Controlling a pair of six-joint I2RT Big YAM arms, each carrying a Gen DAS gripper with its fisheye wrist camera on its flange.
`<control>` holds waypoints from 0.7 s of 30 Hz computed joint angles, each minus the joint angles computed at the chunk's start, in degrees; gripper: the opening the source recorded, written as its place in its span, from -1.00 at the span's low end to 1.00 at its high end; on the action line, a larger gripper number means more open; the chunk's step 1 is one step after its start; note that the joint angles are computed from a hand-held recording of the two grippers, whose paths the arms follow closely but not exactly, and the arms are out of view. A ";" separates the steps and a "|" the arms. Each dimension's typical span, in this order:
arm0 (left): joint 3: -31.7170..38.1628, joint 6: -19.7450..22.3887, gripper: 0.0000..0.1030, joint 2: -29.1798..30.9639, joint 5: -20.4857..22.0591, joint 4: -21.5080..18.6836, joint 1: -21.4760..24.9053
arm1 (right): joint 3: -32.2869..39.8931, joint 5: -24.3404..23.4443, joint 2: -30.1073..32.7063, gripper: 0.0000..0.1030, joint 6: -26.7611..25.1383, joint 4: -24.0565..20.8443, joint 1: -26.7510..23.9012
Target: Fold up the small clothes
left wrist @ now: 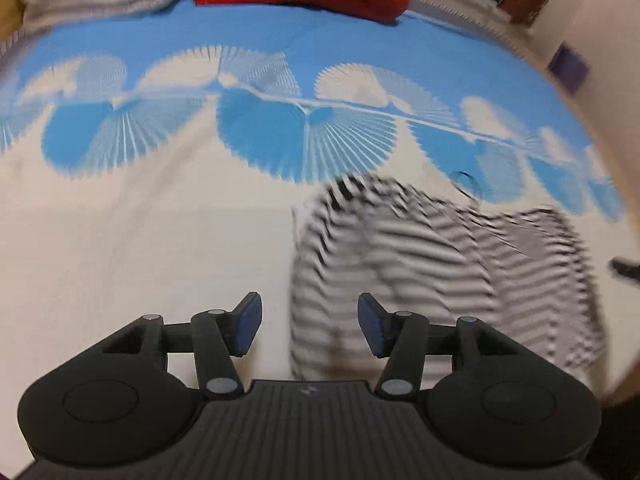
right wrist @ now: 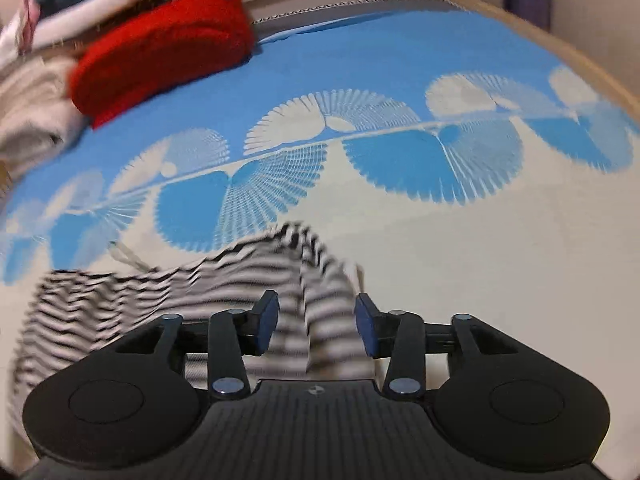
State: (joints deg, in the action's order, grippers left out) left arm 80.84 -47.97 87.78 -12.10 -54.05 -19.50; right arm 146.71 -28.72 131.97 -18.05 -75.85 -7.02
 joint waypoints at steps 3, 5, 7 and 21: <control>-8.28 -7.01 0.10 -3.96 2.43 5.81 -1.24 | -10.42 0.51 -4.96 0.04 -2.07 0.19 -2.14; -10.01 -10.30 0.06 -4.19 7.03 7.83 -0.02 | -10.11 3.08 -4.13 0.04 -3.37 -4.21 -2.55; -10.58 -8.59 0.06 -3.96 8.30 9.14 0.59 | -11.93 3.31 -4.64 0.04 -4.99 -4.16 -2.95; -11.57 -6.40 -0.97 -1.69 17.65 8.44 1.15 | -15.87 3.53 -5.60 -0.59 -10.13 -5.96 -3.89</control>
State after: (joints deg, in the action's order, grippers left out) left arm 69.27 -54.37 86.09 5.55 -45.61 -18.35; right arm 130.84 -25.18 126.37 -28.18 -81.81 -10.91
